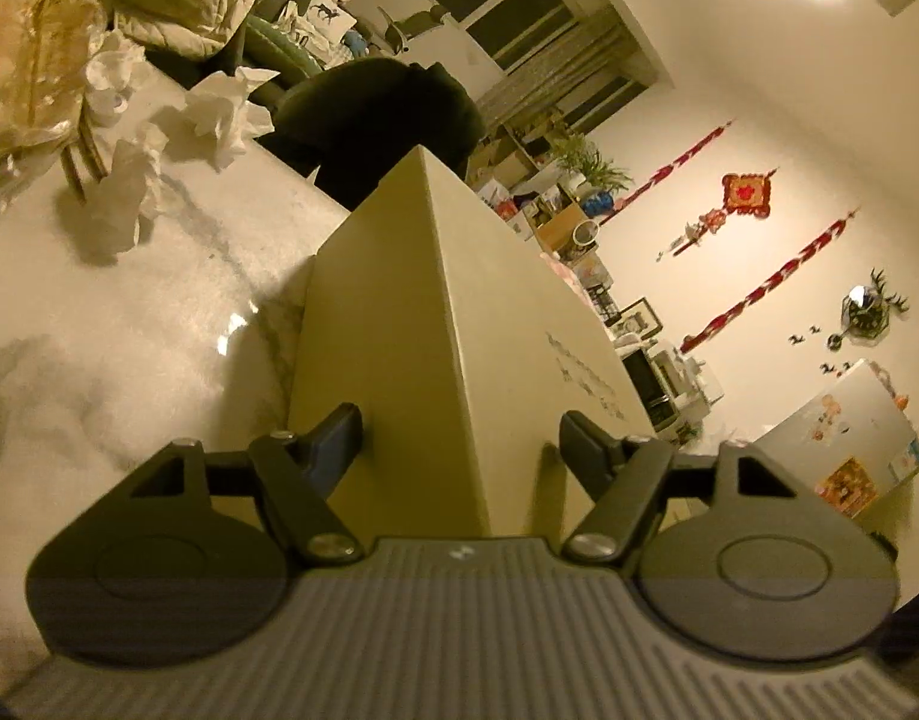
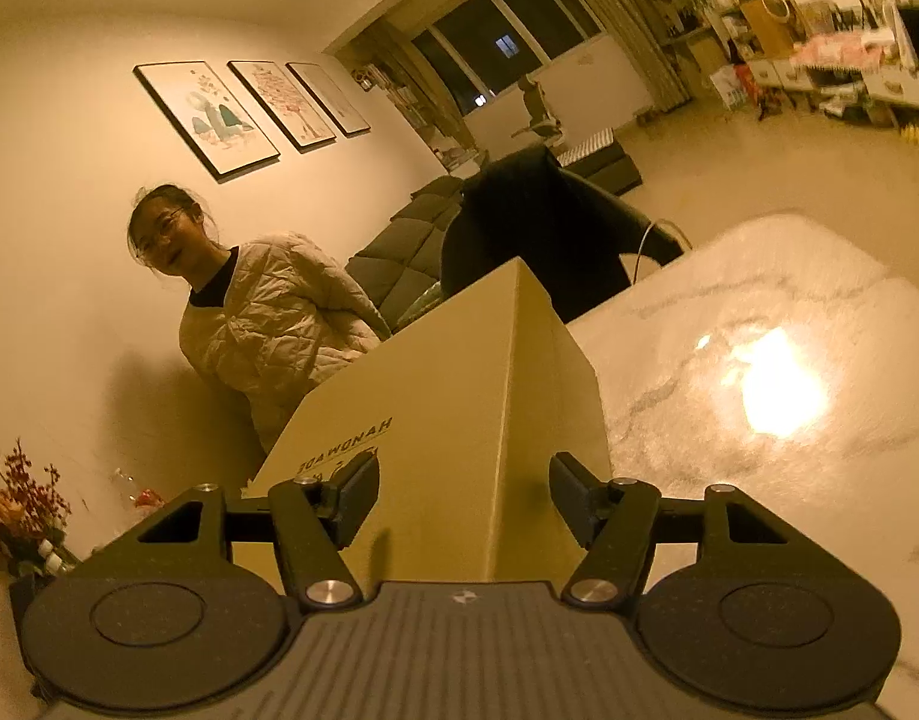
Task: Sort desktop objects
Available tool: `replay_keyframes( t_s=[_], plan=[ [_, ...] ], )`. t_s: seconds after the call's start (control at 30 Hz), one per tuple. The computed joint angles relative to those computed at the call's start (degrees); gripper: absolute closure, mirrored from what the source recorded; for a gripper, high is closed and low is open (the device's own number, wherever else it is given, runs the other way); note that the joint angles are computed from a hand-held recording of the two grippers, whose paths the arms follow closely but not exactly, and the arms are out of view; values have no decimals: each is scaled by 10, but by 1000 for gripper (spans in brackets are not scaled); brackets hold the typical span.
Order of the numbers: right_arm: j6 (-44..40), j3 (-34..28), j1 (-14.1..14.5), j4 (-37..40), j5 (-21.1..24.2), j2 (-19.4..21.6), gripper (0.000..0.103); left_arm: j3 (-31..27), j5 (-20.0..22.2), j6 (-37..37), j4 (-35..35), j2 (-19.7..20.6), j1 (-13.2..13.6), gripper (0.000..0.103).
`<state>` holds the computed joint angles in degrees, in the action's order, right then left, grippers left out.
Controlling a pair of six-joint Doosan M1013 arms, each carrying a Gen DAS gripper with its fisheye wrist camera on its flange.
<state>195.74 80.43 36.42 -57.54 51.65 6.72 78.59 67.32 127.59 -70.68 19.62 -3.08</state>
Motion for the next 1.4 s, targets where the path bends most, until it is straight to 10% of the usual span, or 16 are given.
replay_keyframes(
  t_s=[0.83,1.4],
  plan=[
    [37,13,108,-73,160,9,31,139,-106,255,8,-108,11,39],
    [-28,-23,88,-10,166,45,42,133,-133,251,59,-102,-10,44]
  ],
)
